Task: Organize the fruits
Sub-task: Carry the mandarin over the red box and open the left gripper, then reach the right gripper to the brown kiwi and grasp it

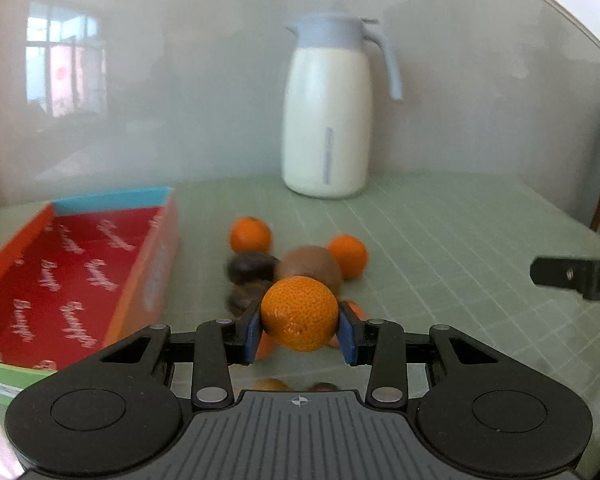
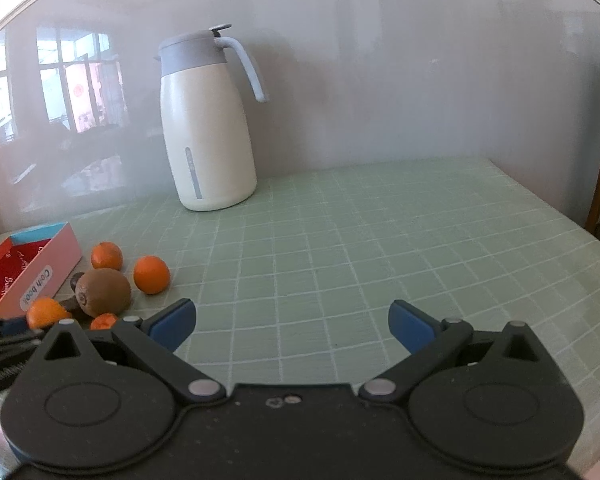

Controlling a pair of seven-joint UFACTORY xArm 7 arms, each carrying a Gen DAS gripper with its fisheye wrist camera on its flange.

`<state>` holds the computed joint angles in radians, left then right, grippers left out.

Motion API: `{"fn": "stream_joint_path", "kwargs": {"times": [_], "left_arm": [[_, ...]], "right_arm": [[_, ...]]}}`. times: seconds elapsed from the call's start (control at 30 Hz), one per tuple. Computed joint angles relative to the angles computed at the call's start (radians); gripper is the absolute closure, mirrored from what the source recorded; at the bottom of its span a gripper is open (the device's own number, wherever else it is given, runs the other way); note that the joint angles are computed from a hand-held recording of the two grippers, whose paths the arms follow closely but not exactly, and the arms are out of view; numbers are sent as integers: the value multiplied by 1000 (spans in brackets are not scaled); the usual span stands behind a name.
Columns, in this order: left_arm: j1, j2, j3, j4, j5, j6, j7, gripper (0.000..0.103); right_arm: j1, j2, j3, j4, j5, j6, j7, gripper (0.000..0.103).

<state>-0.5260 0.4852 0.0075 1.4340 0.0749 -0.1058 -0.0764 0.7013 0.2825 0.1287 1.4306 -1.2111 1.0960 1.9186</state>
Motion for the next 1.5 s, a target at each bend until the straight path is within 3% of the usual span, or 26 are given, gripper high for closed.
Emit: {"fn": "stream_joint_path", "kwargs": {"times": [0.17,0.37,0.53,0.63,0.67,0.7,0.73,0.77,0.93,1.07,1.3,1.5], "left_arm": [[-2,-53,64,-65,-17,-38,-8,64],[-45,-77,196,-102,-74,-59,-8,64],[34,-40,174,-48,-89,-12,-19,64],[137,-28,77,-27,-73,33,-22,62],[148,-28,68,-30,-65,26,-24,54],[141,-27,79,-33,-58,14,-33,46],[105,-28,123,-42,-54,0,-49,31],[83,-32,150,-53,-53,-18,-60,28],[63,-66,177,-101,-84,-65,-72,24],[-50,-68,304,-117,-146,-82,-71,15],[-103,-88,363,-149,-196,-89,-22,14],[-134,-103,411,-179,-255,-93,21,13]], "right_arm": [[7,36,-7,46,4,-9,-23,0],[23,90,-30,115,17,-37,-46,0],[50,138,-55,180,34,-42,-101,0],[62,150,-71,196,46,-45,-111,0],[65,152,-74,198,51,-46,-112,0],[66,153,-77,199,55,-48,-112,0],[67,155,-80,201,59,-50,-113,0],[68,157,-83,203,61,-52,-115,0],[73,166,-91,214,63,-71,-127,0],[79,172,-97,222,61,-83,-132,0],[78,170,-103,218,55,-113,-106,0],[83,224,-110,294,79,-139,-196,0]]}}
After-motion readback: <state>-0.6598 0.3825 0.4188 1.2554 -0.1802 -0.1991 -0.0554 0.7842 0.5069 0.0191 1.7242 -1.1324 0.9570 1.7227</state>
